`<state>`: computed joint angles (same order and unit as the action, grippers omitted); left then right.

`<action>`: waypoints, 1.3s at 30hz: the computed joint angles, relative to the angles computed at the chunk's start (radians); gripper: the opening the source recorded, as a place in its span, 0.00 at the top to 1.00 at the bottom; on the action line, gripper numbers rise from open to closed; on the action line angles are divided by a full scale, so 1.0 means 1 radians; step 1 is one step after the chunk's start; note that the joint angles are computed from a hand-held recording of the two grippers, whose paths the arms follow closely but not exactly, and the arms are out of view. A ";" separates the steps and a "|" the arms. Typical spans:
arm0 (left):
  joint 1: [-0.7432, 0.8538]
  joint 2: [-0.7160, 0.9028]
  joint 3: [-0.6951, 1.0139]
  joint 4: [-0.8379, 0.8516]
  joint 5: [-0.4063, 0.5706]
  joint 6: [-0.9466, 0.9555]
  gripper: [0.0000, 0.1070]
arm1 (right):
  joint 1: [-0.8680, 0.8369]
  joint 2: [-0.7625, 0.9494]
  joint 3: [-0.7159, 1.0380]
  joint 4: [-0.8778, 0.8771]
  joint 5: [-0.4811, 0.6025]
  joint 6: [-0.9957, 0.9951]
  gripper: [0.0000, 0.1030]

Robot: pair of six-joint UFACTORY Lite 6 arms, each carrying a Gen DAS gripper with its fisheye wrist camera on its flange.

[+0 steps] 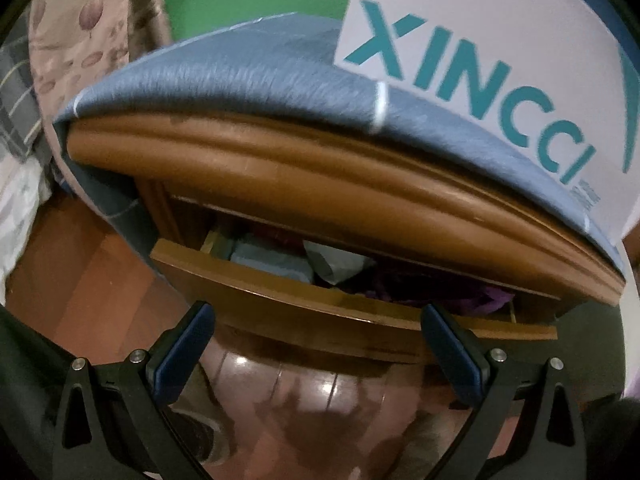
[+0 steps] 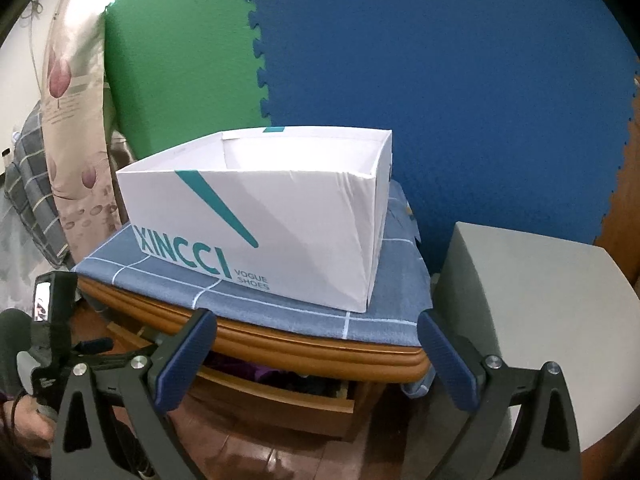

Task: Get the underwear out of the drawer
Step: 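Pull the wooden drawer open with the left gripper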

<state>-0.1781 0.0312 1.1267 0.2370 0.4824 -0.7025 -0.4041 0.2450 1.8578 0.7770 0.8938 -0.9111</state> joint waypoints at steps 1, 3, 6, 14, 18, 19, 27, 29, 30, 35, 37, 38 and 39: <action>0.013 0.011 -0.002 -0.020 -0.010 0.007 0.05 | -0.006 0.000 -0.001 0.010 0.004 -0.007 0.00; 0.029 0.020 -0.016 -0.034 -0.043 0.012 0.05 | -0.005 0.009 0.012 0.013 0.012 0.000 0.00; 0.039 0.088 0.069 -0.160 0.021 0.089 0.05 | -0.003 0.019 0.019 0.012 0.024 0.008 0.00; 0.067 0.131 0.101 -0.252 0.082 0.070 0.06 | 0.005 0.027 0.027 0.008 0.046 0.014 0.00; 0.105 0.141 0.082 -0.380 0.038 0.057 0.06 | 0.005 0.043 0.043 0.003 0.060 0.028 0.00; 0.110 0.152 0.086 -0.406 0.040 0.041 0.06 | 0.006 0.046 0.045 0.002 0.062 0.031 0.00; 0.078 0.141 0.098 -0.334 -0.027 -0.167 0.05 | 0.010 0.055 0.051 0.001 0.077 0.033 0.00; 0.030 0.123 0.070 -0.139 -0.016 -0.376 0.04 | 0.010 0.056 0.052 0.004 0.080 0.033 0.00; 0.029 0.135 0.062 -0.077 -0.038 -0.439 0.04 | 0.011 0.059 0.056 0.005 0.085 0.034 0.00; -0.037 0.180 0.190 -0.020 0.102 -0.565 0.04 | 0.009 0.065 0.063 0.005 0.094 0.036 0.00; -0.036 0.198 0.213 -0.043 0.129 -0.545 0.04 | 0.007 0.079 0.079 0.001 0.109 0.048 0.00; -0.031 0.183 0.225 -0.066 0.156 -0.518 0.04 | 0.006 0.083 0.083 0.000 0.115 0.051 0.00; -0.030 0.195 0.206 -0.063 0.141 -0.522 0.04 | 0.006 0.089 0.091 -0.003 0.122 0.059 0.00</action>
<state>-0.2084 0.2264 1.3330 0.1743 0.6235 -1.2247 -0.3982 0.3343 1.9487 0.7741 1.0153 -0.8526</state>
